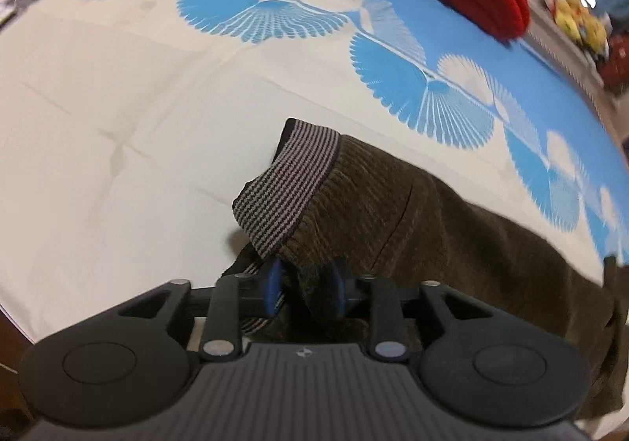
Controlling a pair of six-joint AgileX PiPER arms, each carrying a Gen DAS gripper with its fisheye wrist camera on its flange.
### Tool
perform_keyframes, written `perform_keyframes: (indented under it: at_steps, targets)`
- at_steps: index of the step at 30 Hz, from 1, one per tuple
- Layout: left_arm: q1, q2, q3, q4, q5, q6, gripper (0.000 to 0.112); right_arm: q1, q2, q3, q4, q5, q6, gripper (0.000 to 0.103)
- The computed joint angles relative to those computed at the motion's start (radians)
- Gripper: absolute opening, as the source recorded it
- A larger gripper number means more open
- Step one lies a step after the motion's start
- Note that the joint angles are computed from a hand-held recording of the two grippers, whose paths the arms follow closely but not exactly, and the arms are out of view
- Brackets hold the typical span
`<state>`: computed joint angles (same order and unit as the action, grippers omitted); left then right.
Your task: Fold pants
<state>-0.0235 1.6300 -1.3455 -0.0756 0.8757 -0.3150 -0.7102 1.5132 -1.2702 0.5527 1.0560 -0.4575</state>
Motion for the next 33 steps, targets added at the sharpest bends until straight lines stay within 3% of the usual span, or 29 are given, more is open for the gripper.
perform_keyframes:
  at_steps: [4, 7, 11, 14, 16, 17, 18, 19, 23, 26, 31, 33]
  targets:
    - [-0.020, 0.033, -0.039, 0.034, 0.026, -0.041, 0.032, -0.015, 0.060, -0.022, 0.012, -0.176, -0.028, 0.018]
    - [-0.022, 0.053, -0.057, 0.043, 0.036, -0.054, 0.032, 0.040, 0.129, -0.046, -0.015, -0.240, -0.043, 0.022]
    - [-0.019, 0.075, -0.075, 0.038, 0.046, -0.054, 0.032, 0.161, 0.181, -0.064, -0.155, -0.340, -0.022, 0.036]
    - [-0.022, 0.088, -0.085, 0.044, 0.054, -0.045, 0.032, 0.211, 0.223, -0.084, -0.267, -0.355, 0.031, 0.039]
    - [-0.022, 0.094, -0.091, 0.044, 0.058, -0.048, 0.032, 0.256, 0.250, -0.108, -0.395, -0.378, 0.108, 0.038]
    - [-0.023, 0.096, -0.092, 0.046, 0.060, -0.050, 0.032, 0.262, 0.253, -0.110, -0.427, -0.392, 0.124, 0.033]
    - [-0.026, 0.097, -0.093, 0.053, 0.061, -0.059, 0.031, 0.260, 0.249, -0.099, -0.430, -0.411, 0.127, 0.016]
    - [-0.029, 0.097, -0.093, 0.061, 0.059, -0.067, 0.030, 0.241, 0.238, -0.095, -0.407, -0.423, 0.123, 0.008]
    - [-0.053, 0.074, -0.074, 0.114, 0.035, -0.112, 0.016, 0.122, 0.134, -0.031, -0.331, -0.529, 0.195, 0.006]
    - [-0.046, 0.042, -0.042, 0.107, 0.005, -0.125, 0.011, -0.033, 0.071, 0.005, -0.200, -0.454, 0.183, 0.006]
    - [-0.035, 0.014, -0.020, 0.085, 0.002, -0.113, 0.009, -0.228, 0.120, -0.012, -0.219, -0.150, 0.190, 0.006]
    - [-0.027, 0.021, -0.025, 0.072, 0.011, -0.109, 0.009, -0.284, 0.140, -0.011, -0.217, -0.118, 0.117, 0.007]
